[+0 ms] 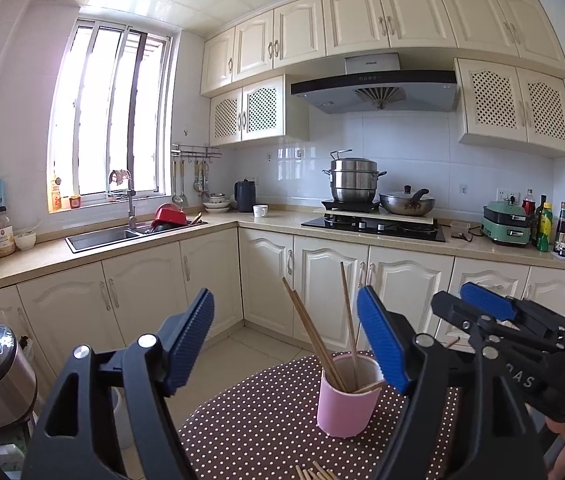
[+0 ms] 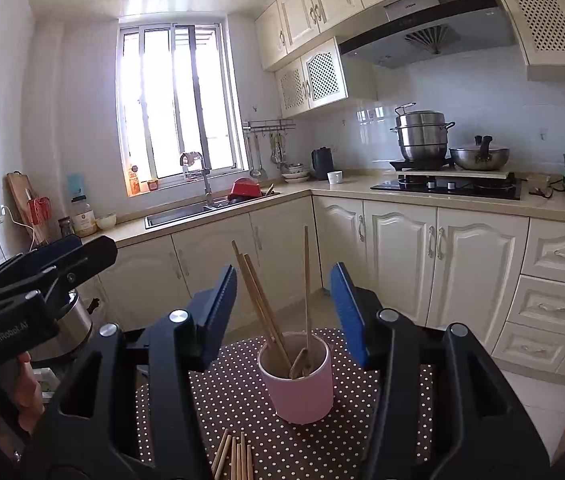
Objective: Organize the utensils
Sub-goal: 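Move both open grippers back down to the chopstick pile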
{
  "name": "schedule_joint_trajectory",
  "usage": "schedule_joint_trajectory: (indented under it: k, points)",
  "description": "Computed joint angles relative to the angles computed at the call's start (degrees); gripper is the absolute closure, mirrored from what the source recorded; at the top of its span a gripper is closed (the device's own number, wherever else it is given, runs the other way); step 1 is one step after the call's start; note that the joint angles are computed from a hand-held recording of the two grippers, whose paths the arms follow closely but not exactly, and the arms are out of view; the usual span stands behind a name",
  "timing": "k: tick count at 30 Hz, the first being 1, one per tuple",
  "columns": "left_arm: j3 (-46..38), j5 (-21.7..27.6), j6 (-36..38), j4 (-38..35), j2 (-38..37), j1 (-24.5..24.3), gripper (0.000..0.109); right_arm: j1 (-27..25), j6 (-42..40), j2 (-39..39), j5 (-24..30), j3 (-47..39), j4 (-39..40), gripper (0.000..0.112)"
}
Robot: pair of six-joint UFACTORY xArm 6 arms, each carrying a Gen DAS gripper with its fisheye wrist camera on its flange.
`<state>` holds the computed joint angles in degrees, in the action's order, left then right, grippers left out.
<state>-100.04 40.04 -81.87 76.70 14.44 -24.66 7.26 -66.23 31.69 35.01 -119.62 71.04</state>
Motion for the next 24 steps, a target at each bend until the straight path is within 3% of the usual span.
schedule_joint_trajectory:
  k: [5, 15, 24]
  points:
    - [7.0, 0.8, -2.4, 0.0, -4.8, -1.0, 0.035, -0.4, -6.8, -7.5, -1.2, 10.7, 4.0, 0.063]
    - [19.5, -1.8, -0.5, -13.1, -8.5, -0.2, 0.035, -0.5, -12.8, -14.8, -2.7, 26.2, 2.8, 0.063]
    - [19.7, -1.1, 12.9, -30.2, -1.4, -0.1, 0.035, 0.2, -8.2, -13.9, -4.2, 31.9, -4.8, 0.063]
